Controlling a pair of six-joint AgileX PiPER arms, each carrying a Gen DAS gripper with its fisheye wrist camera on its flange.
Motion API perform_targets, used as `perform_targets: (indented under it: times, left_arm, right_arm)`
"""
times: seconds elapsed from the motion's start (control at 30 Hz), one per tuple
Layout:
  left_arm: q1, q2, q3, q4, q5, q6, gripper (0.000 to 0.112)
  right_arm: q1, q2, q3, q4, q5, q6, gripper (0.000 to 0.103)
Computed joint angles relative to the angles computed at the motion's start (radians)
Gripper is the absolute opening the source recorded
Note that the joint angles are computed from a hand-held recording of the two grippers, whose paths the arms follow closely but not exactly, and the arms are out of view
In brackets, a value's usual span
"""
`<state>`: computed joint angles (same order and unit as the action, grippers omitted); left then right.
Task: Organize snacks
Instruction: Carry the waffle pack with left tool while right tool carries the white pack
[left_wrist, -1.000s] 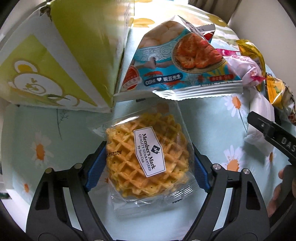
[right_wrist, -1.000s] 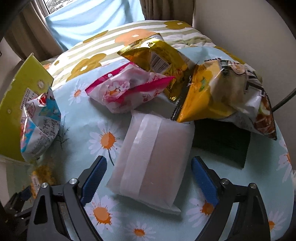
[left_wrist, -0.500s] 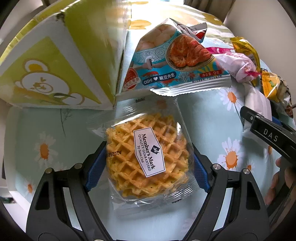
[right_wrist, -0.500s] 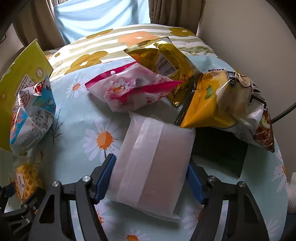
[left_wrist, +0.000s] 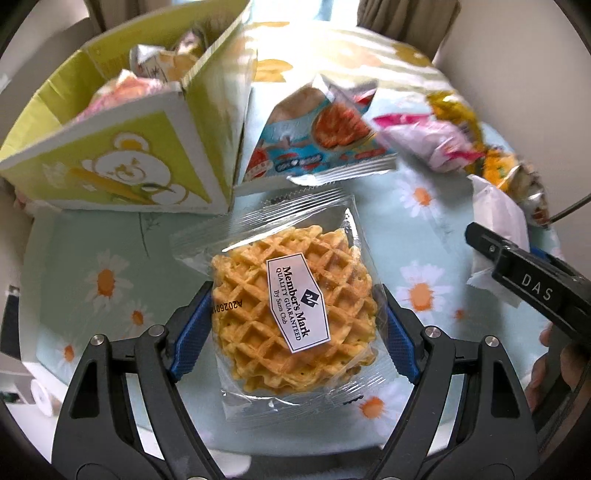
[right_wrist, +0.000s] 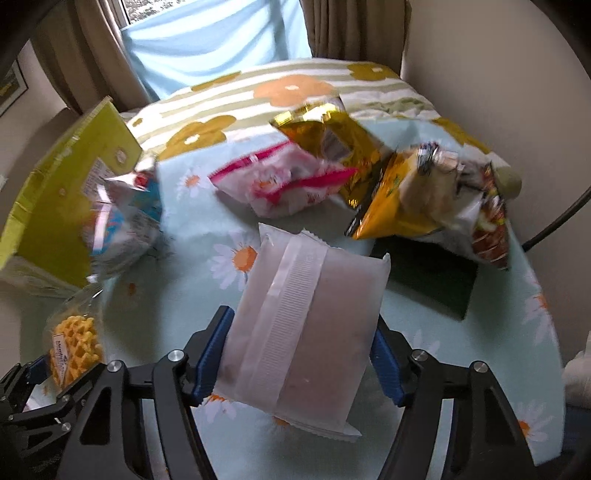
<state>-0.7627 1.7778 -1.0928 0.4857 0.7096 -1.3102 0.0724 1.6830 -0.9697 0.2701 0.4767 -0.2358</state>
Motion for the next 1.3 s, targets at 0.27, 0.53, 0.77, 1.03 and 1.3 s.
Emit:
perform_targets:
  times: [0.27,0.53,0.77,1.03,1.3]
  left_arm:
    - [-0.073,-0.167,-0.016,0.142,0.109,-0.105,0.08]
    - [0.059,-0.344,-0.039,0.229,0.176,-0.02,0.08]
    - [0.427,-0.437,-0.052,0.026,0.071,0.403,0.08]
    - [0.863,-0.351,-0.117,-0.429,0.012,1.1,0.081]
    - [1.045,-0.201,-0.148,-0.652,0.057,1.501,0.085]
  right_arm:
    - [-0.028,-0.152,-0.065,0.113,0.134,-0.12,0.065]
    - [0.096,-0.171,-0.258,0.073,0.227,-0.012,0.065]
    - [0.316,-0.035,-0.504,-0.071,0.252,0.235,0.065]
    - [0.513,0.203,-0.79,-0.204,0.313,0.463,0.065]
    - [0.616,0.374,-0.997,-0.32,0.43,0.672,0.065]
